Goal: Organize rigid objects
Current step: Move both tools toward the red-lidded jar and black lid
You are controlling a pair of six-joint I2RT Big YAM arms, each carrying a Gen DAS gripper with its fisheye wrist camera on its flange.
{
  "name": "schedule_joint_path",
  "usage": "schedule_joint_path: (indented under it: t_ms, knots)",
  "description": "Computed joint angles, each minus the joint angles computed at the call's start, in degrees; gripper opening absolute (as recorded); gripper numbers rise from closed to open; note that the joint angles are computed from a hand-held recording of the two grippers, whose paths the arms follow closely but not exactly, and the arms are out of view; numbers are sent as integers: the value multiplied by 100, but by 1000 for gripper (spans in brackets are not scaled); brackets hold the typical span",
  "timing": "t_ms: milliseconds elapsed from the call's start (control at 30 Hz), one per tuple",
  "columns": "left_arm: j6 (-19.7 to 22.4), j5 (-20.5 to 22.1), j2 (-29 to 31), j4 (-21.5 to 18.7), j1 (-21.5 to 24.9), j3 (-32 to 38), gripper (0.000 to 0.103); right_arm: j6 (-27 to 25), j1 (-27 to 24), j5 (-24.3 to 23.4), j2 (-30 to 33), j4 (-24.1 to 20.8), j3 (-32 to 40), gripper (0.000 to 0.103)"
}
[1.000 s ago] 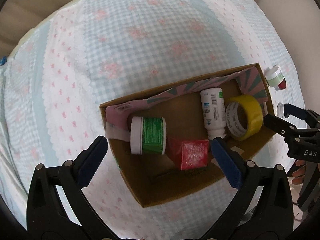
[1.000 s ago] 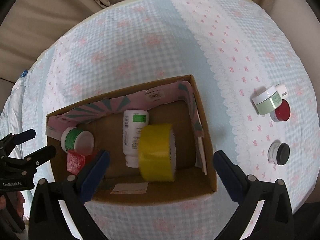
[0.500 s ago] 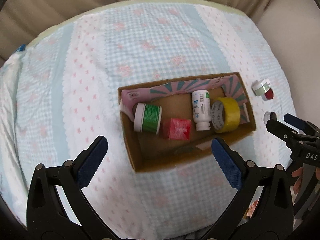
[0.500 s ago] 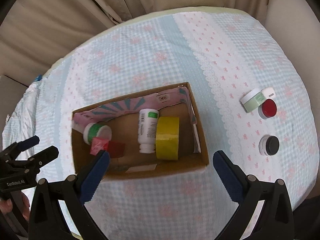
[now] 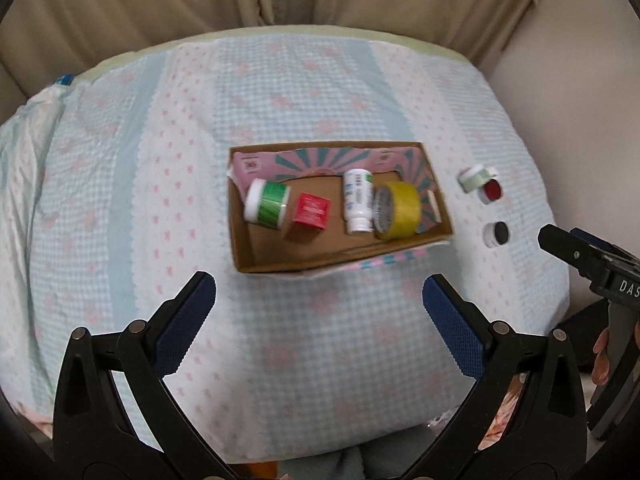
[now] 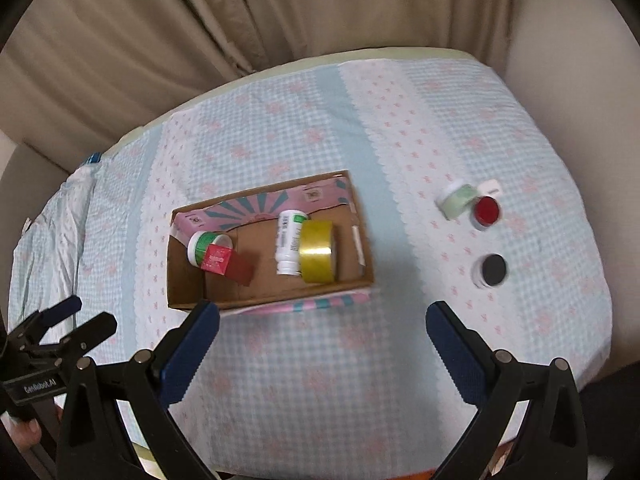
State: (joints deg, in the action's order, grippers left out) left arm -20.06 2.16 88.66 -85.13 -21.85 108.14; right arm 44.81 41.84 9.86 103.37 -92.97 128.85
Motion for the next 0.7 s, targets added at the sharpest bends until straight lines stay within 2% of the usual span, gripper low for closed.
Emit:
schedule_joint_path:
  t_ms: [267,467,600,700]
  knots:
    - [-309,-204,90,-9,-614,425,103,17,-94,443,-815,-341,-685,103]
    - [-715,-656,609,-312,-1209,1241,103,-295,-644,330,-1605,18,-1570,103]
    - [-1309,-1122,1122,-555,-1689,1911,103,-1038,-1265,-19,-2034,351,-2115,103]
    - [-1856,-1392,1643,-840,-2024,2557,103,-2052,-1815,-359,-2169,462,-2318,103]
